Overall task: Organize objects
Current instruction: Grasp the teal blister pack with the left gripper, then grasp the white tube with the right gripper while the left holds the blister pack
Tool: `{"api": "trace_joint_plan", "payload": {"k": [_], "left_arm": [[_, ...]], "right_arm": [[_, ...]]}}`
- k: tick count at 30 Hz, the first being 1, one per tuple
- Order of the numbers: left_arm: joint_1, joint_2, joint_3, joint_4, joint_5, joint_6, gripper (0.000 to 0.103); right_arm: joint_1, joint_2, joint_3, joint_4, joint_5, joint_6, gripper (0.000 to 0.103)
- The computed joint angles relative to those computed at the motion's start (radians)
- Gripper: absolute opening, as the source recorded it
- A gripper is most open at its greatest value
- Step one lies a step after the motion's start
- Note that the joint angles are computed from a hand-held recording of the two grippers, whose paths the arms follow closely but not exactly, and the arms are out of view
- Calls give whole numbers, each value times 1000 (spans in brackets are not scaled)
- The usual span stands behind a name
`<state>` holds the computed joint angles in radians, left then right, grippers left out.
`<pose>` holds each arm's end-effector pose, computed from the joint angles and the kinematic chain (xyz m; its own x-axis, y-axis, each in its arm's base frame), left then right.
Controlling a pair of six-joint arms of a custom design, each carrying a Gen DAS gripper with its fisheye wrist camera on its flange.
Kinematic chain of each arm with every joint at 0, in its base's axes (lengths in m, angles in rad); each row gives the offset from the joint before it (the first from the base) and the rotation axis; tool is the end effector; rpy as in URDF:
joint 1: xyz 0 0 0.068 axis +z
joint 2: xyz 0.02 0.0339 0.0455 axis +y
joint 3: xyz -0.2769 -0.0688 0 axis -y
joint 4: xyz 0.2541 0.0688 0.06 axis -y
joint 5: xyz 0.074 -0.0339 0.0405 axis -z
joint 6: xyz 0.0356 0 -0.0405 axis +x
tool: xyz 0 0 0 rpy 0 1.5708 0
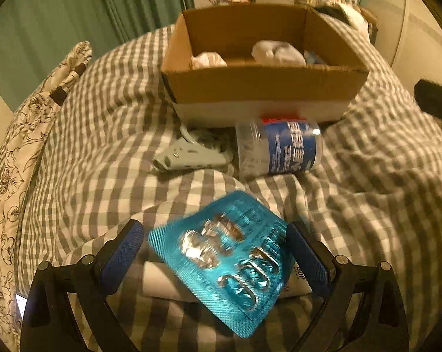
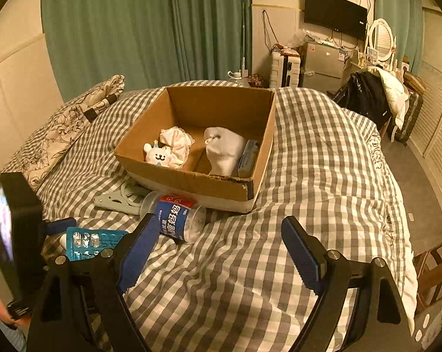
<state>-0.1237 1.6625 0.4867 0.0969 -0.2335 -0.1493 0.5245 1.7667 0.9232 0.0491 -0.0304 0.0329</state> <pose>0.2489 -0.0227 0.0820 -0.8667 -0.0381 -0.4974 -0.1186 0.9842 0.1314 0.3149 0.1834 0.1570 -0.6343 -0.3290 -0.6996 -0.4984 0.8658 0.0447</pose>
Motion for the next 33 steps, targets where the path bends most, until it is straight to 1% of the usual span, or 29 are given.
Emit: {"api": "trace_joint_plan", "payload": {"k": [7,8,11,13,14,16,17,18,19,20,22,24,26,30,33], "left_arm": [[-60,22,3,9,-36,32,100],[-65,24,4,11,-41,32,98],[-68,14,-4,23,-45,31,87],[-59,-8,-19,35,-29,29,80],[-51,-26,-31,43,-21,23,72],[-29,-52,-45,51,-1,16,61],[-22,-65,-51,53,3,12,51],[-9,-86,-61,56,9,7,45],[5,-108,-70,57,28,7,42],[16,-126,-79,62,40,7,34],[33,-174,-94,54,62,8,28],[42,-220,-107,43,67,7,20],[52,-268,-117,26,76,4,16],[47,-395,-135,-38,35,4,12],[73,-499,-144,-95,39,10,8]], "right_arm": [[-5,27,9,-8,-16,22,85],[-5,27,8,-10,-17,23,85],[-4,21,-3,-7,-17,24,85],[-4,14,-12,-8,-19,27,85],[-3,12,-14,-9,-18,29,85],[-2,8,-19,-11,-16,32,85],[-2,6,-21,-13,-16,32,85],[-2,2,-22,-14,-16,32,85],[-1,-1,-25,-14,-14,33,85],[0,-7,-27,-17,-14,32,85],[3,-13,-32,-16,-11,32,85],[8,-22,-37,-20,-4,33,85],[16,-31,-42,-22,3,34,85],[38,-48,-53,-26,16,31,85],[69,-61,-60,-23,28,27,85]]}}
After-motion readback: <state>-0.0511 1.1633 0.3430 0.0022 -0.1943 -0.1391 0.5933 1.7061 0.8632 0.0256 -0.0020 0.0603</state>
